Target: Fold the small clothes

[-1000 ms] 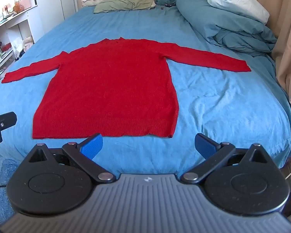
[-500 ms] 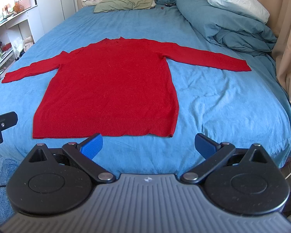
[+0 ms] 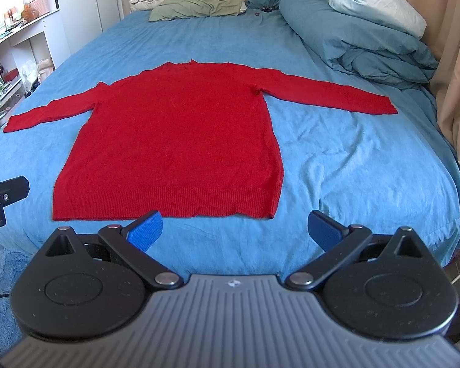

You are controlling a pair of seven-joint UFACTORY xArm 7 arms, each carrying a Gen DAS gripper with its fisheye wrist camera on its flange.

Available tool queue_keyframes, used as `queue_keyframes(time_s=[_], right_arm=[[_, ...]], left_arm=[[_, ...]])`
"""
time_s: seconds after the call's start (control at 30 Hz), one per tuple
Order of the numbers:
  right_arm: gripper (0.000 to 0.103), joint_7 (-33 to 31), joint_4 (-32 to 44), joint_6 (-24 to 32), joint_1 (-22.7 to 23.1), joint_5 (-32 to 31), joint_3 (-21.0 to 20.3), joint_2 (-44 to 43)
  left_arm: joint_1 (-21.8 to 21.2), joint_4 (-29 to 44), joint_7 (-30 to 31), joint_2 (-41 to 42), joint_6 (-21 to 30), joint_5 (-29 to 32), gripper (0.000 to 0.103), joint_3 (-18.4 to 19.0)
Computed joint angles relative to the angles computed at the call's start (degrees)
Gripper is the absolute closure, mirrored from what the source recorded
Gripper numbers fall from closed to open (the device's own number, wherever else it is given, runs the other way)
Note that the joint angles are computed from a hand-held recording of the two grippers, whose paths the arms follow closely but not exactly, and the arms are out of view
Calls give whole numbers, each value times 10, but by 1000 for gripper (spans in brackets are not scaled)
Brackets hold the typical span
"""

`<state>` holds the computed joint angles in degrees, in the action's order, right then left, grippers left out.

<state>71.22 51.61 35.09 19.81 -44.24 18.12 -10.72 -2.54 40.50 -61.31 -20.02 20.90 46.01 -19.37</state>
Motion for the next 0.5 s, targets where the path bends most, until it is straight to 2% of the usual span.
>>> queue_keyframes(time_s=[0.5], right_arm=[[0, 7, -1, -5, 2, -6, -3, 6]], left_arm=[[-1, -3, 2, -2, -2, -3, 0, 4]])
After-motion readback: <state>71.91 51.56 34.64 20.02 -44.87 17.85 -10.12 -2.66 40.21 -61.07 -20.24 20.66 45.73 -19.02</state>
